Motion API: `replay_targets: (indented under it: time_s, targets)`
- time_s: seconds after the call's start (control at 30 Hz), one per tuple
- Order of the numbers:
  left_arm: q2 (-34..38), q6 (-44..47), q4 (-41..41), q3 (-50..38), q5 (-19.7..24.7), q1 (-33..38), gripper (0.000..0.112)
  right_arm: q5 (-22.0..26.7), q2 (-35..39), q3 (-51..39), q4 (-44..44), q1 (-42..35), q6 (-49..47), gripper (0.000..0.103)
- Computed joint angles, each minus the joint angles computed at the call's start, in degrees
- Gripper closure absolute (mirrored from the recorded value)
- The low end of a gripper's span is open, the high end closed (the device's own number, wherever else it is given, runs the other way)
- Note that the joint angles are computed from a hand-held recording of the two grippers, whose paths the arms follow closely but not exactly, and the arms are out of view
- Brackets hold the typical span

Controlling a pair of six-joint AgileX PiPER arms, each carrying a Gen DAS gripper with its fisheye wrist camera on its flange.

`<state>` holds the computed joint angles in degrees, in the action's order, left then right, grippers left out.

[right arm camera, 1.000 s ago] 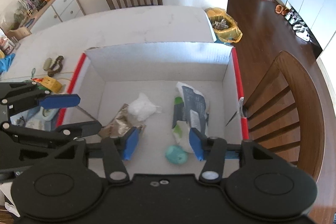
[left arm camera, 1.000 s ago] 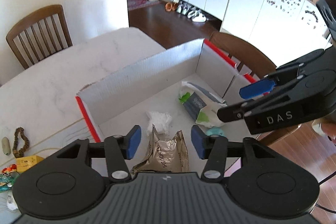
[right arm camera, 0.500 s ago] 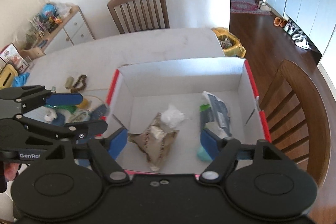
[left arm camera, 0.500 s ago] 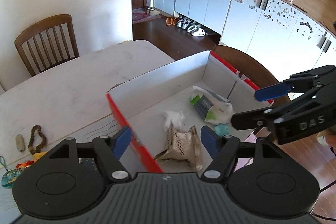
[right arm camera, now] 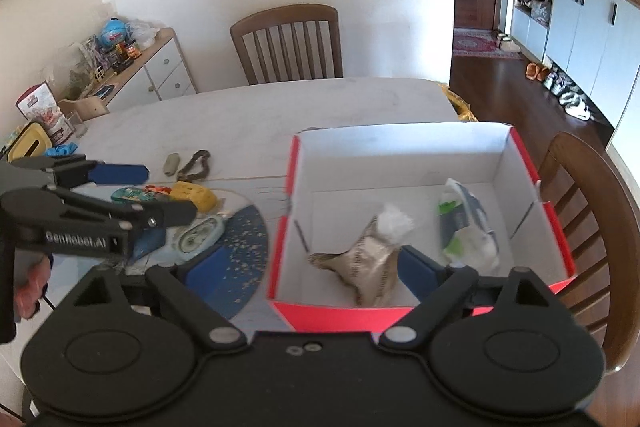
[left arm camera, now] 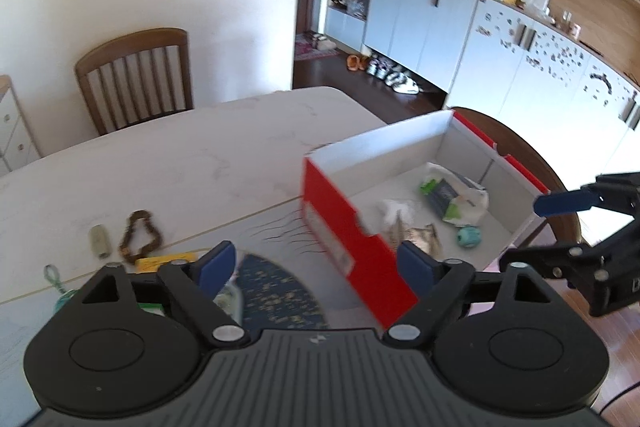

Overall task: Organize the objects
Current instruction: 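Withdraw both tools from the box back over the table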

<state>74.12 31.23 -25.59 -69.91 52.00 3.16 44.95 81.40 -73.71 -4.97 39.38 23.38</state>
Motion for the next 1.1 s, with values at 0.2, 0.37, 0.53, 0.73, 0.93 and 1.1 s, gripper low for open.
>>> replay_targets:
  time_s: [0.2, 0.37, 0.53, 0.73, 0.93, 1.1]
  targets:
    - [-0.6, 14.0, -11.4, 1.5, 5.5, 15.2, 0.011, 0.8, 2.0, -1.4, -7.6, 8.2, 10.4, 0.011]
    - [0.3, 24.7, -17.8, 2.8, 9.3, 27.1, 0.01, 0.9, 5.2, -3.5, -11.1, 12.6, 17.3, 0.01]
    - [2.1, 35.1, -21.0, 4.6, 11.6, 37.3, 0.01, 2.1, 9.2, -6.9, -14.8, 16.5, 22.2, 0.01]
    - [6.3, 43.5, -22.9, 5.9, 14.5, 45.0, 0.01, 3.4, 15.6, -12.9, -15.7, 18.6, 24.3, 0.009]
    - [8.2, 50.6, -22.3, 8.7, 13.0, 48.4, 0.01, 6.2, 23.0, -20.9, -16.0, 19.5, 24.3, 0.009]
    - [9.5, 54.7, -20.9, 11.5, 10.4, 48.4, 0.01, 7.5, 29.6, -27.1, -16.3, 19.5, 24.8, 0.009]
